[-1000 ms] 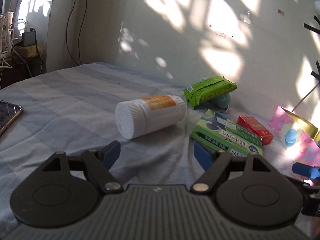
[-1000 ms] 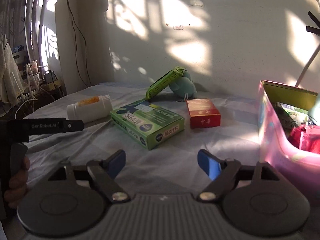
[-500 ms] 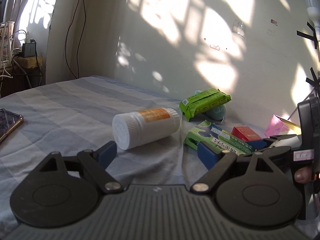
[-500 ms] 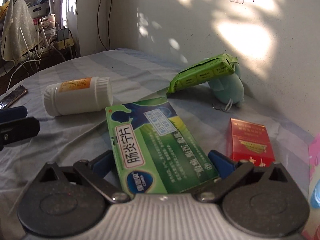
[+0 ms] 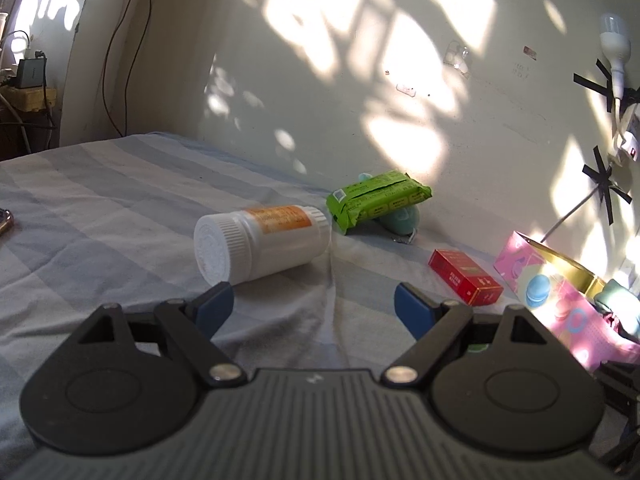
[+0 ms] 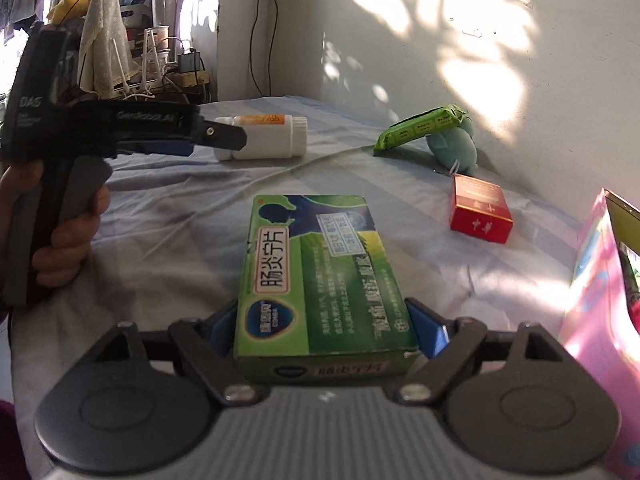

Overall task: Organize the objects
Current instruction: 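Grasp the green medicine box with the right gripper, then lower the green medicine box into the pink tin and open the right gripper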

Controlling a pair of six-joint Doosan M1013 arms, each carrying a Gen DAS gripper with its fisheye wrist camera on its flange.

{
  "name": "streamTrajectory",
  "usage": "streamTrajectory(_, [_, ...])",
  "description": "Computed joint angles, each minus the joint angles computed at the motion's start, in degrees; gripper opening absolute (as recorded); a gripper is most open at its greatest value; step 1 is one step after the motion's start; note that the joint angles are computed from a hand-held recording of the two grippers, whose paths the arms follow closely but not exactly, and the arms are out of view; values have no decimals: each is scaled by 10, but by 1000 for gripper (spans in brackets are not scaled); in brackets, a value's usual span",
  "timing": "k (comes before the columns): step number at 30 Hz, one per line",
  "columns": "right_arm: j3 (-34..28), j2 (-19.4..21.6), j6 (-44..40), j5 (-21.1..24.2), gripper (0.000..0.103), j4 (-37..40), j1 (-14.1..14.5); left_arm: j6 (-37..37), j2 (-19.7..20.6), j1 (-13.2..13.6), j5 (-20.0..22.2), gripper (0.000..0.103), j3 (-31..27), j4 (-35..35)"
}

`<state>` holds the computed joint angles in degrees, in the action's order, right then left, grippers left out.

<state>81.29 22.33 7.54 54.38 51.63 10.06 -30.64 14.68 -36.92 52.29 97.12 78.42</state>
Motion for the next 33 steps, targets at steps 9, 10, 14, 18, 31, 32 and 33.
streamTrajectory(9, [102,-70,73,-80,95,34,-59,116,4,6,-215,86,-26,-25])
streamTrajectory(10, [108,-74,78,-88,95,42,-60,156,10,4,-223,85,-37,-55])
streamTrajectory(14, [114,-76,105,-93,84,51,-60,334,27,9,-262,61,-68,-222])
streamTrajectory(18, [115,-73,89,-82,71,65,-59,398,35,20,-323,56,-64,-330])
streamTrajectory(31, [160,-101,-179,-170,62,370,-76,202,48,2,-340,55,-129,-44])
streamTrajectory(32, [156,-99,-201,-182,62,396,-77,216,58,2,-339,55,-148,-40])
streamTrajectory(33, [149,-96,-212,-194,62,413,-78,228,69,2,-340,55,-167,-34])
